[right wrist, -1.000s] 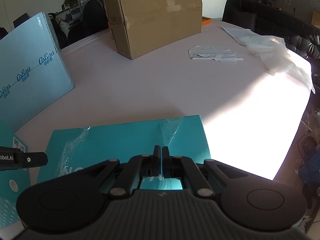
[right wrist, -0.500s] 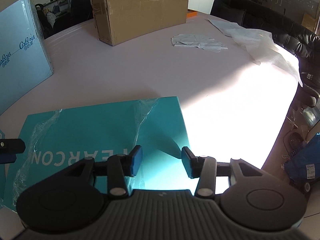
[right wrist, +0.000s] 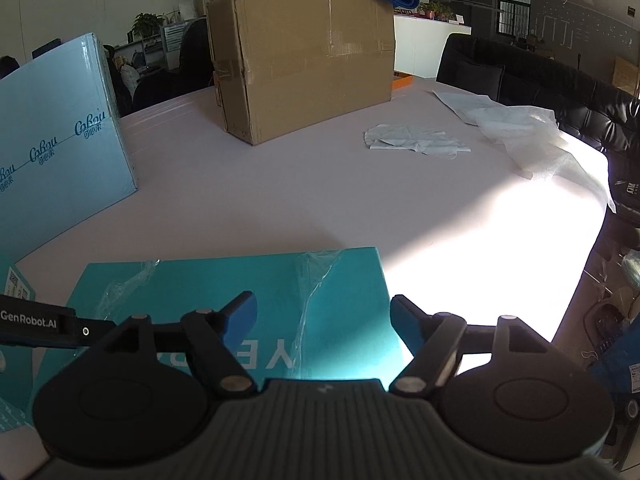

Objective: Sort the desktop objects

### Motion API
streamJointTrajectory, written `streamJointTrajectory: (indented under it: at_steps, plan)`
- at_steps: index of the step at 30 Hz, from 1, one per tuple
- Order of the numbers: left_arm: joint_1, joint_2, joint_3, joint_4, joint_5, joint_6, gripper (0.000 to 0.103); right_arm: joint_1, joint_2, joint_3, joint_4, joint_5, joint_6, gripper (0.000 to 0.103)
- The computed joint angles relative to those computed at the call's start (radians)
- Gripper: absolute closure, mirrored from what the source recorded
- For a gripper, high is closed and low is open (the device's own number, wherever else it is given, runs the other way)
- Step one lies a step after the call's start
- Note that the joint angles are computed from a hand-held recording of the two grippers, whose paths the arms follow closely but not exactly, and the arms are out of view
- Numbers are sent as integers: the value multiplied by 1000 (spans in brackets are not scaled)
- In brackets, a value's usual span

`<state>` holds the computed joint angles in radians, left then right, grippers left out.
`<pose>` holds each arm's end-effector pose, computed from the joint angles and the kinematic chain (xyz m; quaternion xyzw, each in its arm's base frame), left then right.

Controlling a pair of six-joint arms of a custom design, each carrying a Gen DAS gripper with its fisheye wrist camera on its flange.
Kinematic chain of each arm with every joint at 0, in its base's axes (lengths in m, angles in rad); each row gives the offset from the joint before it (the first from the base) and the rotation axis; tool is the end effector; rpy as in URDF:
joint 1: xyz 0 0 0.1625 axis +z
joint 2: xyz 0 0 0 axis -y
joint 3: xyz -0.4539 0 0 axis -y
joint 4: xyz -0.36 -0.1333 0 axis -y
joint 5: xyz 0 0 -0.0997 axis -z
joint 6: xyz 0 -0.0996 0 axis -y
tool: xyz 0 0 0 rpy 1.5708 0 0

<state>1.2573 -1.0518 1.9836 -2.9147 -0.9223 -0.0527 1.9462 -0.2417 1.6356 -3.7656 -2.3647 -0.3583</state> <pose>0.0104 -0.5952 0.2349 0.0560 0.9284 -0.2475 0.2713 0.2866 -0.5573 -0.0603 0.1639 -0.8468 0.3626 0.3529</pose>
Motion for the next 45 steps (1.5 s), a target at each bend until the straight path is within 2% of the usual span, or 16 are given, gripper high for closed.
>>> streamJointTrajectory:
  at_steps: [3,5,7,9,13,15,16,17,18,19,20,22,27,34,45]
  plan:
    - [-3,8,-5,18,8,15,57,1,-8,-21,146,-9,54,26]
    - [-5,10,-5,18,7,31,52,-11,-34,-10,252,38,132,26]
    - [-9,14,-8,26,15,31,49,-18,-42,-17,317,50,187,26]
    - [-18,22,-11,35,45,32,47,-15,-38,-33,343,43,183,26]
    - [-32,41,-19,52,96,44,42,5,-11,-92,425,-25,144,28]
    - [-43,54,-23,63,145,34,44,6,1,-99,399,-19,116,39]
    - [-49,59,-25,72,167,39,49,6,10,-101,368,-22,93,59]
    - [-55,63,-26,73,182,52,73,10,19,-109,351,-41,70,71]
    - [-61,67,-28,74,196,64,99,13,29,-118,333,-61,46,77]
    - [-64,69,-36,95,213,46,99,13,35,-122,316,-75,28,93]
    - [-60,68,-45,111,203,31,99,8,31,-117,303,-72,21,97]
    - [-53,64,-47,104,187,33,99,-5,12,-92,289,-41,46,98]
    - [-50,55,-44,106,176,22,100,-1,14,-99,294,-51,18,98]
    - [-54,37,-41,133,168,-14,100,-6,-10,-83,318,-11,63,98]
    - [-80,8,-14,80,163,-12,100,10,-17,-78,282,2,41,98]
